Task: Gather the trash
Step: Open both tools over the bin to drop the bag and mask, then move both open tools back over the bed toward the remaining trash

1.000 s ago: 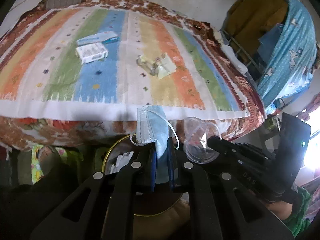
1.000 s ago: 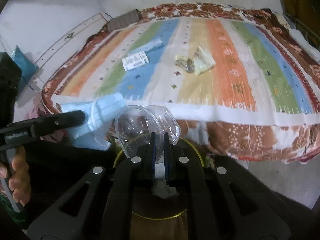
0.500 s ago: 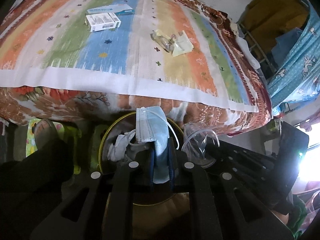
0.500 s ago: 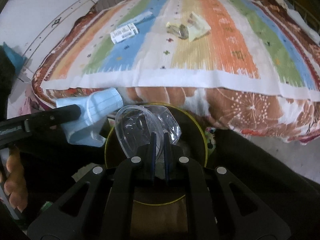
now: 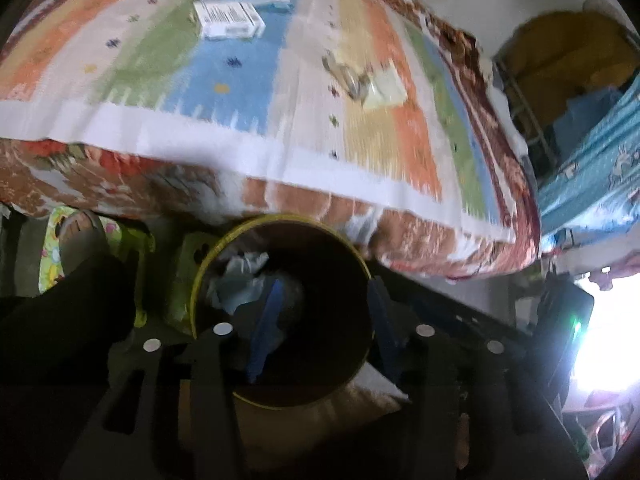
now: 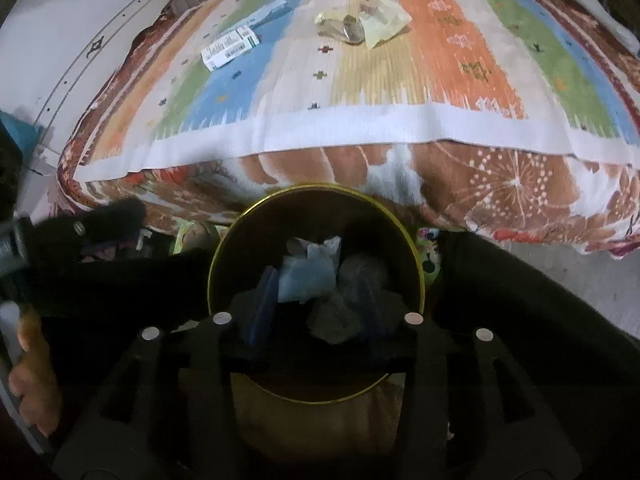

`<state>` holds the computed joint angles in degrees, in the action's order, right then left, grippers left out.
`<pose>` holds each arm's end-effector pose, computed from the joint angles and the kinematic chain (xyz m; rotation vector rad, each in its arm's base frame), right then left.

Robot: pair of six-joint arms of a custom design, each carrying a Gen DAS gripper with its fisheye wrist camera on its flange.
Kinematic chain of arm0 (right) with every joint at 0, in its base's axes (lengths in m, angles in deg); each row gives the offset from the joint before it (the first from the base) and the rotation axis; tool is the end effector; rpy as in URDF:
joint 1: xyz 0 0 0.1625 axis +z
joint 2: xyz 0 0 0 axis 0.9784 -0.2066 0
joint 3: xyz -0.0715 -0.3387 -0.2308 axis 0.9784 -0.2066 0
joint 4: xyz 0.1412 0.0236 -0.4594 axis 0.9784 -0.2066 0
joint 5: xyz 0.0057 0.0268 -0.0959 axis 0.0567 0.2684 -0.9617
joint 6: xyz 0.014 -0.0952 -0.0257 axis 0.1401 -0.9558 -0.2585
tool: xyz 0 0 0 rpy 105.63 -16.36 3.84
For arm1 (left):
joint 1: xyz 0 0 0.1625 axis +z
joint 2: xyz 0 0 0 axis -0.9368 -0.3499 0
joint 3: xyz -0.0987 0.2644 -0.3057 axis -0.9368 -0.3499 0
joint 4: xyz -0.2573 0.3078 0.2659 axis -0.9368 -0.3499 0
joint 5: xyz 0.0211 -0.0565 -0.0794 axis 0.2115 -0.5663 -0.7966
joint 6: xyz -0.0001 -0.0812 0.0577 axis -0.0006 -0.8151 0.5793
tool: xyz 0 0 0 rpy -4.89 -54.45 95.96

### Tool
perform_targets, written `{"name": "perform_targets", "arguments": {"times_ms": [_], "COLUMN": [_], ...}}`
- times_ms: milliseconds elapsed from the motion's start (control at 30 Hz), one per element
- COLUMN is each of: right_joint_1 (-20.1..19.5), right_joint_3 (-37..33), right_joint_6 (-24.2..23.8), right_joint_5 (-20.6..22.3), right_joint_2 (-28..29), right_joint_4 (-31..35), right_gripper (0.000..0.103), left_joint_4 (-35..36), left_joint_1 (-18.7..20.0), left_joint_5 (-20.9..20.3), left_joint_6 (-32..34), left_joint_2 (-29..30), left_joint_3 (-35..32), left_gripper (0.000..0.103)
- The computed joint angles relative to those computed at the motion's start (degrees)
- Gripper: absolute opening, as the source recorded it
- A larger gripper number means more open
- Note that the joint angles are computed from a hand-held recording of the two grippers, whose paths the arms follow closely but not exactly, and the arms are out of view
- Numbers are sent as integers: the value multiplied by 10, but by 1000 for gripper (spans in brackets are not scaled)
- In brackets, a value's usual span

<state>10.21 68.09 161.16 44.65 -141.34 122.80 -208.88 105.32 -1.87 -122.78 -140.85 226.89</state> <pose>0.0837 -0.2481 0.2531 0.0019 -2.6298 0.5231 -0.1973 -0.3379 0.1150 0.3348 2.8867 -0.2045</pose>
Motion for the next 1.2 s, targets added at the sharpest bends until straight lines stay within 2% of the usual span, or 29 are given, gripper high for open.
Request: {"name": "perform_targets", "arguments": {"times_ms": [67,133,233,300,400,667,767,900,1067,1200], "right_joint_1": [2,-2,-7,-5,1,31,43,62,58,56], "right_joint_3": [-2,-5,-8,-15,-28,-58,-69,-93,-126,-145], "right_joint_6": [-4,-8,-16,-21,-24,-53,-58,-74,-80,-83], "right_joint_5": [2,-4,-17,-15,-12,-9,-12,10,1,-3], "right_joint_2": [-2,-6,-19,-21,-18,0,13,36,58,67], "right_joint_4": [-4,-6,-14,-18,-20,-26,-24,-37,-36,-45], "right_gripper": [45,46,47,52,53,67,73,80,90,94], "left_joint_4": [3,5,13,16,18,9,14,14,52,46], "left_joint_1": [-1,-1,-13,-22,-20,-21,-26,-30,-13,-4], "left_joint_5": [8,15,52,79,93,125,149,186,222,233], "left_joint_6": [0,10,25,33,39,58,70,86,74,100], "left_joint_2": [-8,-19,-33,-41,-50,-41,-25,-12,24,50], "left_joint_3": [-2,-6,-10,-12,-17,-31,-42,-53,-83,-102], "left_gripper": [48,61,69,74,76,82,87,97,97,97]}}
